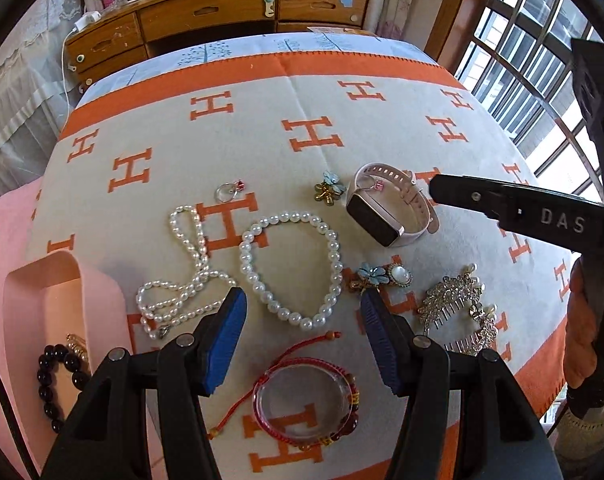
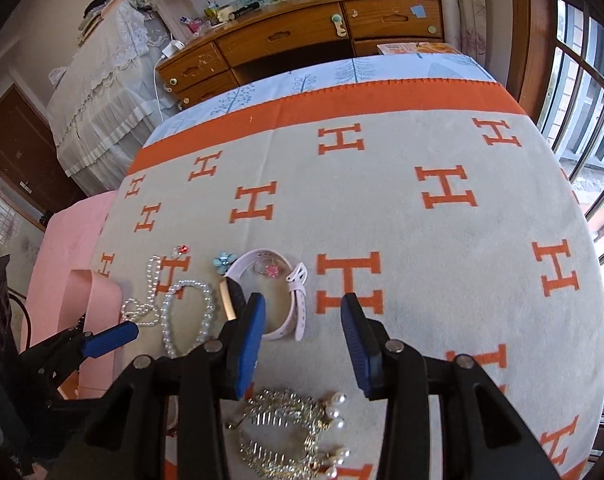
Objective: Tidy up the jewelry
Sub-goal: 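Grasp the pink-strap watch with the right tool while the left tool grasps the pearl bracelet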
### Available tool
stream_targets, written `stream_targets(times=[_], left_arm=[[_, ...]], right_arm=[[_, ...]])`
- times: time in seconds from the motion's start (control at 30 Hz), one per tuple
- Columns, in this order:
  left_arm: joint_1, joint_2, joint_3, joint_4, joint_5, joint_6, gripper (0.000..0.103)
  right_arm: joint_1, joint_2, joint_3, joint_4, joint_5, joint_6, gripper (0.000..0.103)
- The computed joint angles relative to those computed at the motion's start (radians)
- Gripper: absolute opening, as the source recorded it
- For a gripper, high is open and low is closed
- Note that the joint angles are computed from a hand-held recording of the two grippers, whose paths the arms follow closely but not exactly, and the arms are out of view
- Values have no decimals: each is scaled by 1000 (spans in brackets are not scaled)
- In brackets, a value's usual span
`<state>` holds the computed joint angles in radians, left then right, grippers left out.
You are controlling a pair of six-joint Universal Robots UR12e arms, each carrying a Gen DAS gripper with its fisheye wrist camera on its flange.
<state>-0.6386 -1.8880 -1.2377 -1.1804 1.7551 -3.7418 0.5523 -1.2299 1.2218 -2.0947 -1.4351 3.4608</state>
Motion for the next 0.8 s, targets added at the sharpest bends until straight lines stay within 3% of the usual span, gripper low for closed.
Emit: stream_targets(times=[0.13, 0.2, 0.3, 0.43, 0.6, 0.63, 0.8], left_arm=[[-2, -24, 29, -30, -6, 37, 52], [1, -30, 36, -46, -20, 48, 46], [-3, -40, 48, -63, -7, 73, 44], [-6, -56, 68, -92, -10, 113, 41], [2, -75, 104, -129, -63, 215, 19], [4, -78, 110, -136, -69, 219, 9], [10, -70, 102, -128, -86, 175, 5]], right_arm=[[7, 25, -28, 36, 9, -53, 33], [11, 37, -41, 57, 10, -76, 19], [25, 43, -44, 51, -42, -108, 10], [11, 26, -18, 24, -24, -72, 10], [-7, -3, 25, -15, -4, -33, 10], [-10, -8, 32, -21, 0, -27, 10], [-19, -23, 55, -53, 29, -6, 10]])
